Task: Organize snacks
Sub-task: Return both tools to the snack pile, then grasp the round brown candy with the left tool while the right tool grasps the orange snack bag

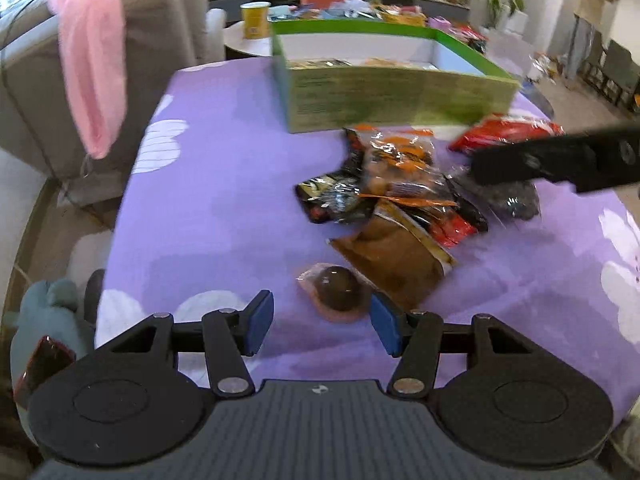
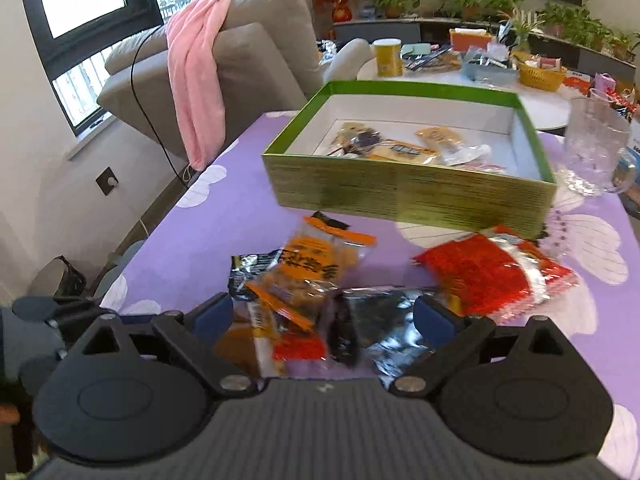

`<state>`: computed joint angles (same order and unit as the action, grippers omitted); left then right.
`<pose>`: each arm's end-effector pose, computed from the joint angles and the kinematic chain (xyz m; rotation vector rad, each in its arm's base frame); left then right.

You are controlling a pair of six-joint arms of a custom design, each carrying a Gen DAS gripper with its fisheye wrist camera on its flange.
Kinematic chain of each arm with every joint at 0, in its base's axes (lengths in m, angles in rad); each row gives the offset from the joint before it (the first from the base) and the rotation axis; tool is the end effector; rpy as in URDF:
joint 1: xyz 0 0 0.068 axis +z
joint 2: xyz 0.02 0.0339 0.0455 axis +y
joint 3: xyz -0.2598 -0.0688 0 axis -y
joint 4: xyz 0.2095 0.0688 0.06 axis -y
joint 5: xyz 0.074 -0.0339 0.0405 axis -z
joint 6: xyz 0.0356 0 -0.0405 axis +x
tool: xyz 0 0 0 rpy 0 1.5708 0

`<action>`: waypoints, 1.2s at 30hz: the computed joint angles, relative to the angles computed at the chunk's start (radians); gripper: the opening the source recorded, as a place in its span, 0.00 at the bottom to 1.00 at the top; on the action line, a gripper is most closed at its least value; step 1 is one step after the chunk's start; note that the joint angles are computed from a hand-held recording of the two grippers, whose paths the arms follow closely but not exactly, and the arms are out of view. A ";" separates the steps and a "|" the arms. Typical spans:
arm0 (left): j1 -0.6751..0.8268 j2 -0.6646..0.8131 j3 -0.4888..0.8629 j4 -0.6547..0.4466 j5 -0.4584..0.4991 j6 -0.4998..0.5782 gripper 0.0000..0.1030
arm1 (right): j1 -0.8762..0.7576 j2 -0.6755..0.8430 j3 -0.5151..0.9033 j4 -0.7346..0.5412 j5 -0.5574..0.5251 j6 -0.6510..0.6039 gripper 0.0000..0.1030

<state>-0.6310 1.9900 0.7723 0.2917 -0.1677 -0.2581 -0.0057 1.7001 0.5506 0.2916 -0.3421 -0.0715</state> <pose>0.2619 -0.1840 0.0878 0.3921 2.4550 -0.1684 0.2643 0.0104 0.1231 -0.2325 2.3860 0.3786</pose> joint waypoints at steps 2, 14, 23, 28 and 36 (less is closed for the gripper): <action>-0.005 0.034 0.031 -0.002 -0.004 0.014 0.50 | 0.019 0.005 0.009 -0.002 0.008 0.008 0.53; 0.030 0.057 0.024 0.075 0.028 -0.033 0.37 | 0.065 0.090 0.091 -0.015 0.058 0.044 0.53; 0.081 -0.078 -0.165 0.199 0.048 -0.109 0.37 | 0.138 0.229 0.209 -0.044 0.161 0.087 0.54; 0.099 -0.094 -0.186 0.218 0.061 -0.107 0.37 | 0.162 0.301 0.268 -0.060 0.194 0.131 0.53; 0.108 -0.099 -0.202 0.229 0.073 -0.123 0.37 | 0.158 0.262 0.233 -0.039 0.168 0.112 0.51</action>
<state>-0.5229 1.8913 0.5706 0.5205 -0.0950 -0.3810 0.1519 1.9622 0.7836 0.2523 -0.1736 0.0404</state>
